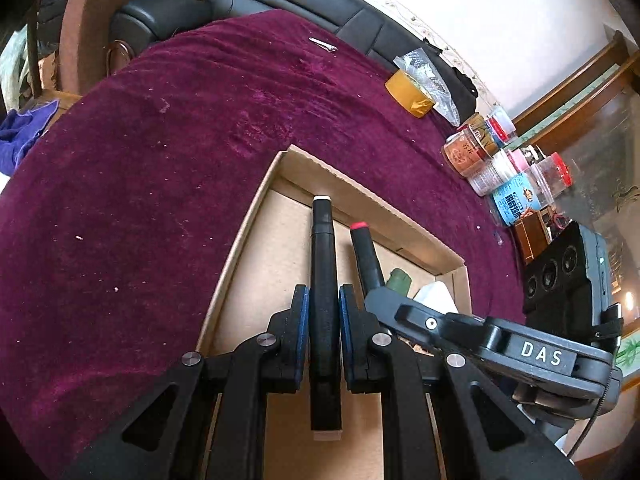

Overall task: Organize rigid objects
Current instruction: 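Lower both black markers into the box and open both tools, then withdraw both tools from the box back over the table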

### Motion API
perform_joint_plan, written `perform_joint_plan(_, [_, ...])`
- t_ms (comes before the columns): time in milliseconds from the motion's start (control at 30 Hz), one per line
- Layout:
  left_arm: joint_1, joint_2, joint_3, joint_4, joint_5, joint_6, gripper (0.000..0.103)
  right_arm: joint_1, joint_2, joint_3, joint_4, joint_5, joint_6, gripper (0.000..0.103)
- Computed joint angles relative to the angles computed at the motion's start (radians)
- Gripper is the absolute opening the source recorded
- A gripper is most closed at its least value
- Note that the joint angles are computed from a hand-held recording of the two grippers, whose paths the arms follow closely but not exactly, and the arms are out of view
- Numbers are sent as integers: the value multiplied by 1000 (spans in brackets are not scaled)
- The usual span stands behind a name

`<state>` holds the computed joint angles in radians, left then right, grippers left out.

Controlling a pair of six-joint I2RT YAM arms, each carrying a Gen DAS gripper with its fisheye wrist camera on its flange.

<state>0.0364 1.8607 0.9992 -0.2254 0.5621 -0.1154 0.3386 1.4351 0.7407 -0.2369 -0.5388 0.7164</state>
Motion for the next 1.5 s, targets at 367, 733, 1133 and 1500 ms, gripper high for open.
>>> perform_joint_plan(367, [14,-108,-62,-2,29,-22,37,3,14,53,-78,63,-52,25])
perform_joint_plan(733, [29,-351,-209,-35,67,-45,52,-162,-366,-38,-292,69,-274,44])
perform_joint_plan(1133, [-206,-978,-616,-73,94,-244,60,-1192,-349,-25,-758,-145,-1130,62])
perform_joint_plan(1500, [-782,-1037,-653,-13,-251,-462,62,-1564,-133,77,-911,-208,-1505,62])
